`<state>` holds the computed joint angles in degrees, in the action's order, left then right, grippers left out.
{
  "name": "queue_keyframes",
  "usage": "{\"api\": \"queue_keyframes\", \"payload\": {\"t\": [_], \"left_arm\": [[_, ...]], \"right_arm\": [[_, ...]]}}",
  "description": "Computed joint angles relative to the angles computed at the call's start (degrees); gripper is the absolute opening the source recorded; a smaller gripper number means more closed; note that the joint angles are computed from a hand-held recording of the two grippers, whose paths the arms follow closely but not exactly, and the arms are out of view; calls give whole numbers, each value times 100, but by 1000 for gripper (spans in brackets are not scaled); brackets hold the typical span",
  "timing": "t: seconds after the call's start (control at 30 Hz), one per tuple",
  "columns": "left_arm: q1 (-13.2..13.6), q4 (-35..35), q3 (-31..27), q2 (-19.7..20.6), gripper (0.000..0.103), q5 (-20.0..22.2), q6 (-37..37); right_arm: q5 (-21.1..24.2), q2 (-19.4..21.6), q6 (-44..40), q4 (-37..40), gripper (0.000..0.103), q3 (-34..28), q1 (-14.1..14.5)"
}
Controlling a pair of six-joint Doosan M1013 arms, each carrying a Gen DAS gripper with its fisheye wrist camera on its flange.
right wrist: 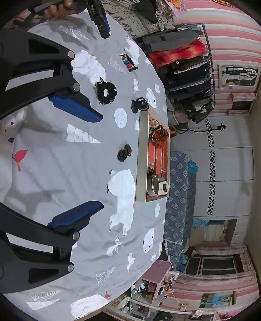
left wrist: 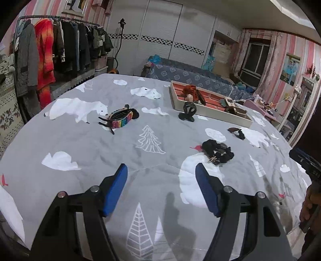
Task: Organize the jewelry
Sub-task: 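Grasp the black scrunchie with keys with the right tool while the left tool approaches the rainbow clip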
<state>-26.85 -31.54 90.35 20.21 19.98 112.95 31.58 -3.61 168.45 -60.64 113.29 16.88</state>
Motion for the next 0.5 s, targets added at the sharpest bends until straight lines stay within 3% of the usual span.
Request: {"api": "queue_keyframes", "payload": {"t": [0.23,0.33,0.5], "left_arm": [[72,-182,-107,78,69,53,192],[73,296,-215,129,70,73,-123],[151,411,-374,213,70,162,-48]], "right_arm": [[-87,175,-331,189,80,-176,40],[-135,268,-444,246,80,-284,52],[-255,469,-604,409,80,-464,40]]}}
